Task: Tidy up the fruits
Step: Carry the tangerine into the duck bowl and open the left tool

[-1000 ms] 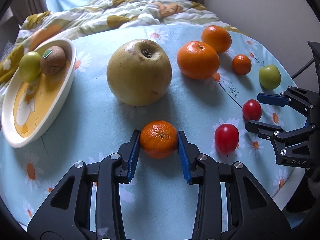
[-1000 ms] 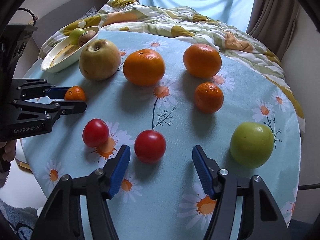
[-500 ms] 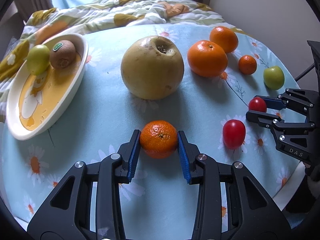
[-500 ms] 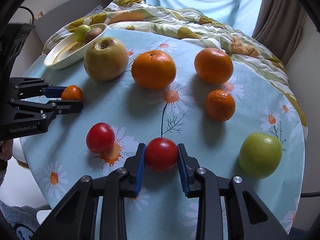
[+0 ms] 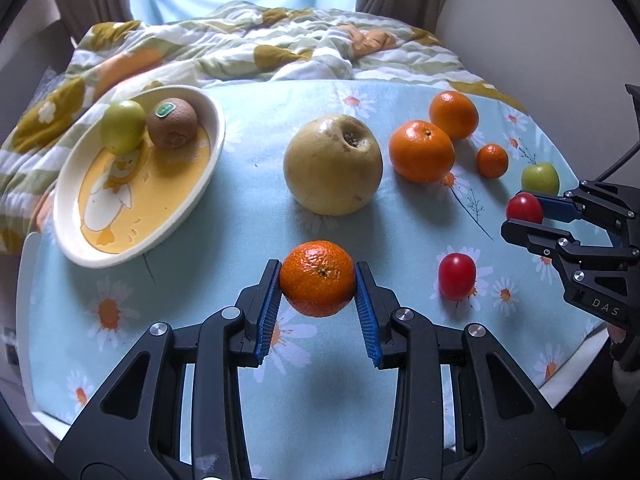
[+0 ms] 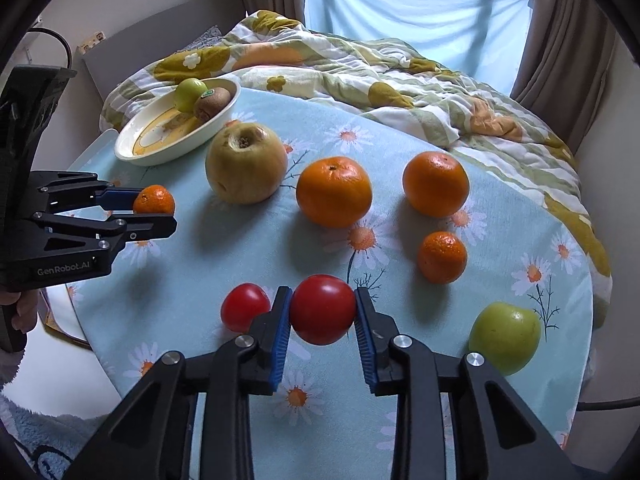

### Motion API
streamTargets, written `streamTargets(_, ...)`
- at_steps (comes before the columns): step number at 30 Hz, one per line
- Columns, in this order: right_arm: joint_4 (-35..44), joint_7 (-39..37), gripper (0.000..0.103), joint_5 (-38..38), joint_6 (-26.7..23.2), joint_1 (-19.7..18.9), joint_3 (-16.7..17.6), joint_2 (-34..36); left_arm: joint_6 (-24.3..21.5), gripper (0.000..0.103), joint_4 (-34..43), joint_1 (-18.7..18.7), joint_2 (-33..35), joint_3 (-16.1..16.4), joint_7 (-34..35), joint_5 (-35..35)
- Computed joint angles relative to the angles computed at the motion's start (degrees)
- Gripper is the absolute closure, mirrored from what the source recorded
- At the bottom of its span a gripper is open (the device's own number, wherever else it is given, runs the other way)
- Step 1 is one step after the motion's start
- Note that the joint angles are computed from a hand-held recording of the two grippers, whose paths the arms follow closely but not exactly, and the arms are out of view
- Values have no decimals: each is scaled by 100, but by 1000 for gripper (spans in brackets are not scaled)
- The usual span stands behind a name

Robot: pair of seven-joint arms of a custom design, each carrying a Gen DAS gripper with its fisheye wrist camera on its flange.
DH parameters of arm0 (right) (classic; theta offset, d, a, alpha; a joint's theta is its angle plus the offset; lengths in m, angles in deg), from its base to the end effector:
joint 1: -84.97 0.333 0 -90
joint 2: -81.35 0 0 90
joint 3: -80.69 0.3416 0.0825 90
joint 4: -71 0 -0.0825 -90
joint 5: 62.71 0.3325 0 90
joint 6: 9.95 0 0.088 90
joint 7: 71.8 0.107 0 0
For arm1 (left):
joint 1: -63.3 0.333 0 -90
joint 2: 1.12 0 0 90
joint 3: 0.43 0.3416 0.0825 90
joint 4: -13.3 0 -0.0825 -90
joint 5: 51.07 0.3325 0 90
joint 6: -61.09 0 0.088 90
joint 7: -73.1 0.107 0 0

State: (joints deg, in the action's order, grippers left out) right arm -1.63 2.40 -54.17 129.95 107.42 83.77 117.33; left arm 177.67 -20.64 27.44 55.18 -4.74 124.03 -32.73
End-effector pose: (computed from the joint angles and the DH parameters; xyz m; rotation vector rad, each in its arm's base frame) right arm 0.6725 0.3077 0.4878 -2.3164 1.1998 -0.3145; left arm 0.6363 -0.4673 0.4807 -1.9161 2.0093 -0.6077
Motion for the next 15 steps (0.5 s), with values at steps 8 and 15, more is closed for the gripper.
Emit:
streamTargets(8,286,-243,75,122,-86,-30,119,-61,494,61,-1558,38,-1029,41,-825,527)
streamTargets(15,913,-122,75,104,-334,159,88,110,1003,61,-2800,336,-1884,-94,-1250,948)
